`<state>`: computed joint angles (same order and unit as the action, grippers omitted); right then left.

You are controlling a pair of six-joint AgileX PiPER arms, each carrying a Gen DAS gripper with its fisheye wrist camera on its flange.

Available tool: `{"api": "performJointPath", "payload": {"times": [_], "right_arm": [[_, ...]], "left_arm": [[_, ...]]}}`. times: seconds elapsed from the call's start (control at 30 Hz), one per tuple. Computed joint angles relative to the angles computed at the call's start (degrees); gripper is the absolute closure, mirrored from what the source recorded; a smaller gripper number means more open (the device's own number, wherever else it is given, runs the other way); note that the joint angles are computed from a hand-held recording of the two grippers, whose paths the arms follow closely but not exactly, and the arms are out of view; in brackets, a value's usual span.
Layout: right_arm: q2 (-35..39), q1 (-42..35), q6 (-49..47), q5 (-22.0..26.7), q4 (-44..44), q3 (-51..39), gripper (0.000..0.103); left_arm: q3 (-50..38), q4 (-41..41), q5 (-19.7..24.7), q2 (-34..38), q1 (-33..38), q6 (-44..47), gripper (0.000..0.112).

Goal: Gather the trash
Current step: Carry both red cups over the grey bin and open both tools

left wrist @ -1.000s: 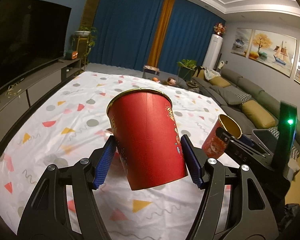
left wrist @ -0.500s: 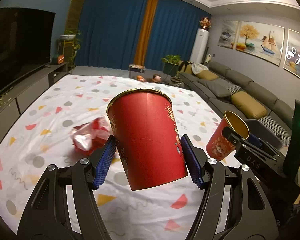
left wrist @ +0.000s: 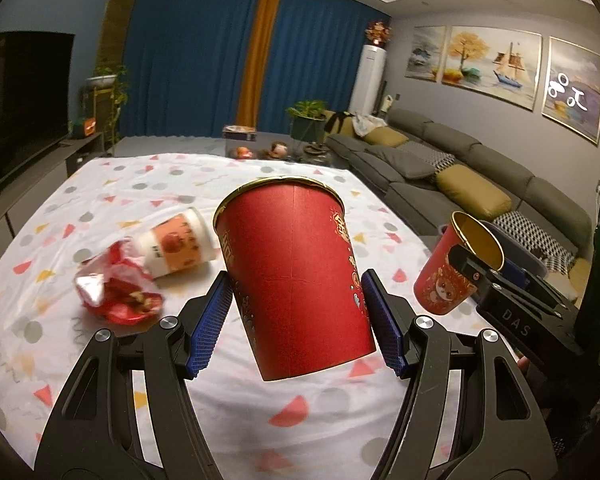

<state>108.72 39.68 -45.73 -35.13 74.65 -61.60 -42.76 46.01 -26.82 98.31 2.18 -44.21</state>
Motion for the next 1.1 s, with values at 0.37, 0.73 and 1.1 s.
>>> {"api": "performJointPath", "payload": {"times": [0.37, 0.73, 1.1], "right_arm": [[-7.5, -6.0, 5.5, -3.8, -4.0, 10.5, 0.045], [-13.3, -14.6, 11.5, -6.8, -9.6, 18.8, 0.045], [-12.1, -24.1, 22.1, -4.4, -21.3, 22.1, 0.045]], "left_arm": [[-6.0, -1.3, 2.2, 3.0, -11.0, -0.7, 0.047], [-15.6, -1.8, 4.4, 8.0, -20.9, -1.9, 0.047], [-30.7, 12.9, 6.6, 17.8, -27.5, -17.7, 0.047]]}}
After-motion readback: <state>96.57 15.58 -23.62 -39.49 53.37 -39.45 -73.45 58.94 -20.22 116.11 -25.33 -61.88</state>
